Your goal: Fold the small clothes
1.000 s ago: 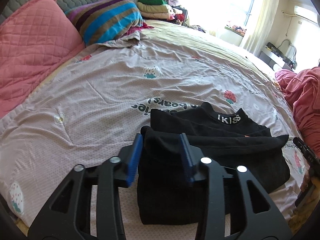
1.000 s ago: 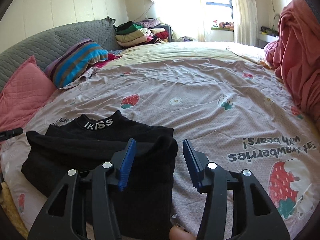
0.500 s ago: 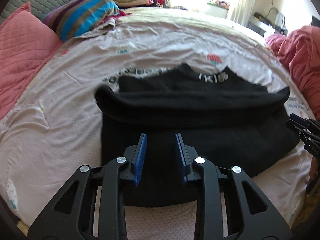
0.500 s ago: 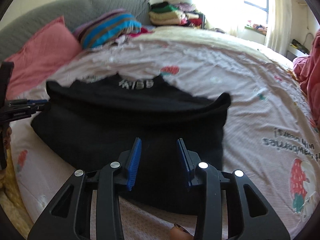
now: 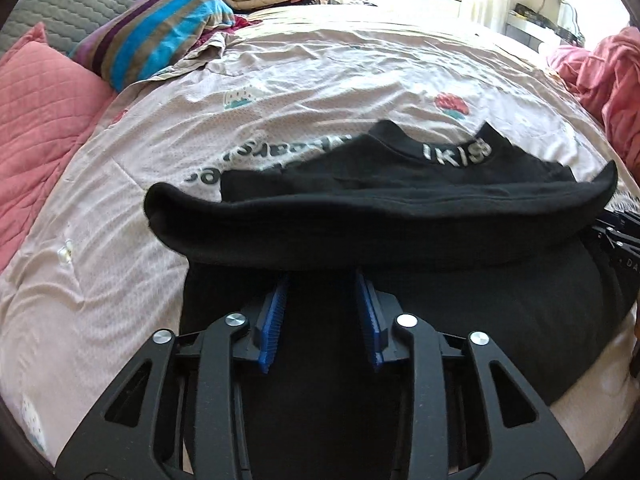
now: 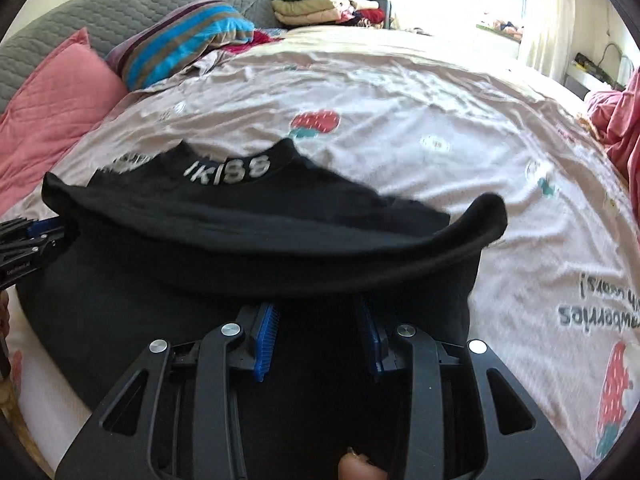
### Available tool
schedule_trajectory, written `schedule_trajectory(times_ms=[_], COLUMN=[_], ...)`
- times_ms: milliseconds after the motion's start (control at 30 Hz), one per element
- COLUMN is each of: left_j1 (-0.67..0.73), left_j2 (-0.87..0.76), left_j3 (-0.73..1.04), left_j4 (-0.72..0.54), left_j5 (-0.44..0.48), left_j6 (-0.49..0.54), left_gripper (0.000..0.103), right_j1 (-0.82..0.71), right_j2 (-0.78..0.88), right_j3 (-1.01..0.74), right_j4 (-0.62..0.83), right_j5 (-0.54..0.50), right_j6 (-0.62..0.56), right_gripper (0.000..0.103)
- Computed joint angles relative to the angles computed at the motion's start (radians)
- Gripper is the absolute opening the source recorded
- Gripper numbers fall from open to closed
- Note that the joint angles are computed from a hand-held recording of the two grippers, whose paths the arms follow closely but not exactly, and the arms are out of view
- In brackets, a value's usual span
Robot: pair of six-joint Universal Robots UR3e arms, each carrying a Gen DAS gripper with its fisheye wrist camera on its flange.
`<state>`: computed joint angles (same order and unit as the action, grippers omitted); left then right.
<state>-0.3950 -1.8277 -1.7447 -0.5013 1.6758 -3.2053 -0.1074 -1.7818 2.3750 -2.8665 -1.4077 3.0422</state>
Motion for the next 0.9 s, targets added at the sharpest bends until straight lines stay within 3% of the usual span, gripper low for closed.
schedule_trajectory(times_ms=[267,433,467,533,600,833,867,900], left_j1=[0.036,0.082,0.093,0.119,0.145,0.222,0.229,0.230], left_j2=[-0.038,-0.006,-0.001,-0.001,-0.003,-0.011,-0.014,-0.019], left_j3=[0.111,0.095,0.089,0.082,0.070,0.017,0.009,0.009], left_j4=[-0.038,-0.026,-0.024,-0.025,-0.025,0.014,0.028,0.034], left_j5=[-0.004,-0.021,-0.025,-0.040,-0.059,-0.142,-0.156,-0.159], left_j6=[-0.014,-0.030,-0.033,-0.042,-0.053,-0.116,-0.121,-0.122], left_gripper=[0.032,0.043,0.045,0.049,0.058,0.063,0.063,0.063], right_j1=[-0.030,-0.067,-0.077,-0.100,-0.137,-0.216,-0.223,-0.228], right_j2=[0.094,0.080,0.072,0.063,0.051,0.054,0.058,0.067], right_j3=[-0.088,-0.076,-0.069,-0.059,-0.052,-0.051,-0.050,-0.049], right_j4=[-0.051,-0.086,-0.088,-0.089,-0.065,-0.005,-0.002,-0.004], right_j5=[-0.028,-0.050,-0.057,-0.061,-0.040,0.047,0.061,0.073], right_j6=[0.051,0.070,0.070,0.071,0.063,0.051,0.049,0.048], right_gripper=[0.034,0.036,0.038,0.056,0.056,0.055,0.054,0.045])
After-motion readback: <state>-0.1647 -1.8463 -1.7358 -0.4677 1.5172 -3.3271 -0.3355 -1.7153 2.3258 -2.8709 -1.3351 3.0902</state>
